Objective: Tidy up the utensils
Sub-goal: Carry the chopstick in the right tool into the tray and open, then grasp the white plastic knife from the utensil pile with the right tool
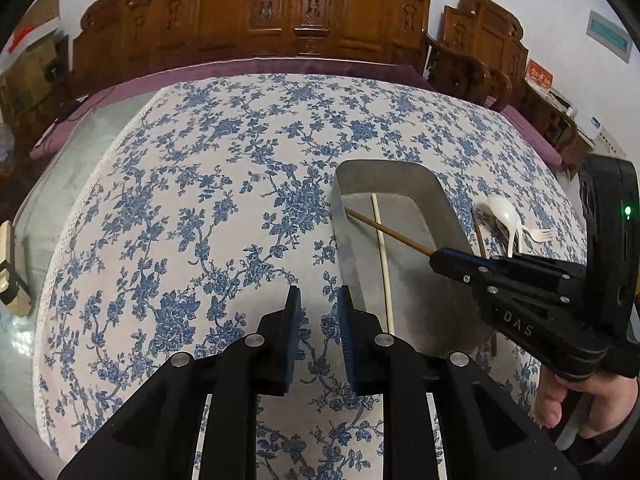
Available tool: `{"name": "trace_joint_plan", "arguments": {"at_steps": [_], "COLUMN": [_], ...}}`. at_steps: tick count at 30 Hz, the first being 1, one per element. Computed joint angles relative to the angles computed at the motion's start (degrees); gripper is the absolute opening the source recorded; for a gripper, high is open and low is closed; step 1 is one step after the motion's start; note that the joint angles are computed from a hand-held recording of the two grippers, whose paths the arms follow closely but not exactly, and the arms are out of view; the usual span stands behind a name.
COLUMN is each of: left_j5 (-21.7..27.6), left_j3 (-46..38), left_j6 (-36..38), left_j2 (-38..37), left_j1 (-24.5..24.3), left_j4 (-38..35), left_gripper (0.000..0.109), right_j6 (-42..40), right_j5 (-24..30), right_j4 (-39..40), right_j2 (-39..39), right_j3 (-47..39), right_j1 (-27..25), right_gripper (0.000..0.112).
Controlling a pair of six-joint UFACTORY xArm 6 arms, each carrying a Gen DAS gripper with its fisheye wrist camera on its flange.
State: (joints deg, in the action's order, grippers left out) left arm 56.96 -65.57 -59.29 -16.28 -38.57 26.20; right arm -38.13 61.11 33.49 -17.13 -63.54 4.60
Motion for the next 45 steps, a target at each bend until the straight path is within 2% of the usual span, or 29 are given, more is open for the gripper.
{"name": "trace_joint_plan", "arguments": {"at_steps": [8,14,18,20,24,26,28,32,38,45], "left_j5": [0.4,0.3,0.0,0.0,-0.2,-0.7,-1.1,-2.5,-3.8,-4.2], "left_j3": [-0.8,-2.4,-4.4,-5.7,-9.5,-11.4,-13.5,-16.8,-20.1,-21.5], "left_j6": [-0.5,-1.2,-1.6,-1.9,-1.9,-2.2,-2.4,-2.7,-2.6,-2.8], "left_j2": [0.5,1.8,3.6,4.8,8.1,9.8,11.7,15.1,19.0,21.0], "left_j1": [-0.7,-1.9,-3.3,-4.3,-6.3,-7.2,-8.1,-9.9,-11.6,-12.3], "left_j4": [0.7,1.4,2.2,2.9,4.3,4.8,5.3,5.6,4.8,4.2], "left_gripper": [0.017,0.018,0.019,0.025,0.027,0.032,0.034,0.039,0.039,0.040], "right_j6": [-3.2,-7.6,-12.6,-15.1,-20.0,-22.2,-24.3,-26.2,-27.1,-23.7], "right_j5": [3.5,6.9,9.7,11.3,13.6,14.0,13.9,13.0,12.9,11.0], "right_j4": [4.1,6.7,7.9,8.4,8.6,8.5,8.0,6.0,5.1,4.3], "right_j2": [0.5,-0.4,-1.5,-1.7,-1.1,-0.6,0.1,2.2,4.0,5.5], "right_j3": [-2.1,-3.5,-4.2,-4.7,-6.1,-6.6,-6.9,-7.3,-7.0,-6.6], "right_j1": [-2.1,-6.4,-11.7,-14.9,-21.6,-24.7,-27.2,-31.0,-32.6,-29.1], "right_gripper": [0.010,0.010,0.010,0.010,0.010,0.010,0.024,0.027,0.027,0.026]}}
